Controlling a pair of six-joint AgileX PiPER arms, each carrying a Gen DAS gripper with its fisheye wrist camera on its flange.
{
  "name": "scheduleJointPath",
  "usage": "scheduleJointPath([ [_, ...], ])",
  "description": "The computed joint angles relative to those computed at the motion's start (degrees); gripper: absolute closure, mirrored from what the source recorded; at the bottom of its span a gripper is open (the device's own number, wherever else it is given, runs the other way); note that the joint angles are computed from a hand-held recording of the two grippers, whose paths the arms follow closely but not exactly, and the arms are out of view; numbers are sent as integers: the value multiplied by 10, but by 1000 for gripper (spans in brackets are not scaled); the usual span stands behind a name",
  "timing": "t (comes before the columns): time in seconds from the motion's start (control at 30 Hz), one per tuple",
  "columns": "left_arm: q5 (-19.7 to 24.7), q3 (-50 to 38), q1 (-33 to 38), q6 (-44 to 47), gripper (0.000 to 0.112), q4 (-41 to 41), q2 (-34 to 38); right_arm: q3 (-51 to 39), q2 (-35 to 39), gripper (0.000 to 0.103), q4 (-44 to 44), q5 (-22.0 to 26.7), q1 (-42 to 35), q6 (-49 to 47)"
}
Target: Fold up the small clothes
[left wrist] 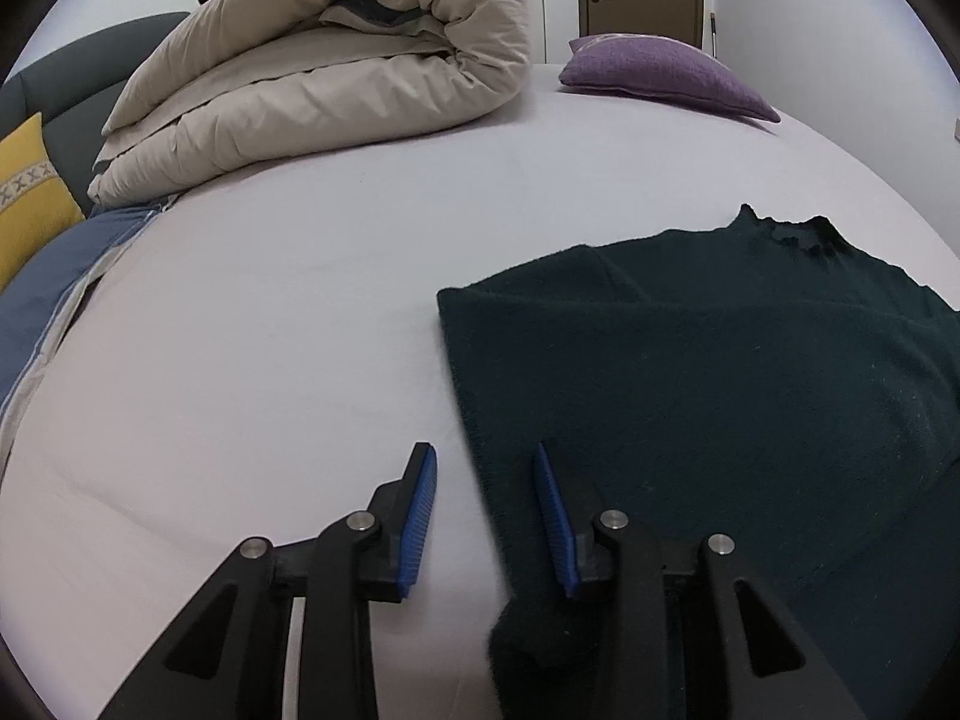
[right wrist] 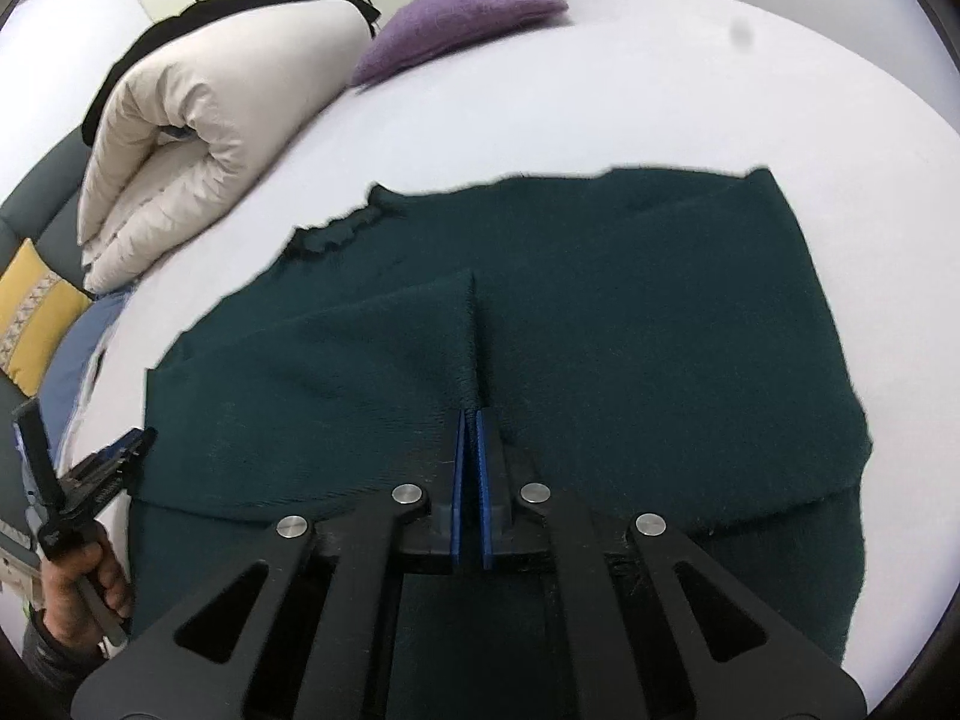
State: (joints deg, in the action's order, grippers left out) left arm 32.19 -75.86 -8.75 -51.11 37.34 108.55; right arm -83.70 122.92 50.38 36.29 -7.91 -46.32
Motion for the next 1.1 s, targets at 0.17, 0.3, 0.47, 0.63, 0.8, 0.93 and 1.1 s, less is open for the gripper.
scheduleJointPath([
  [0.17, 13, -1, -18, -40, 69, 64, 15, -11, 18, 101, 9, 10, -6, 9],
  [0.3, 21, -1, -17, -26, 67, 51, 4, -45, 32, 98, -23, 39, -8, 33],
  [0.47, 8, 99, -28, -63, 68, 46, -98, 62, -71, 47, 47, 33, -50, -26],
  [0.63, -4, 266, -44, -90, 60, -14, -279, 241, -209, 33, 162, 105, -174, -217],
  [0.8, 37, 376, -133, -123, 42, -54, -410, 355, -283, 33, 106, 175, -309, -311],
  [0.93, 68, 446, -218, -189, 42, -94, -492, 410, -292, 33, 51, 225, -448, -379],
  [1.1, 119, 492, -357, -313, 42, -79, -549, 379, -237, 33, -4, 289, -577, -399],
])
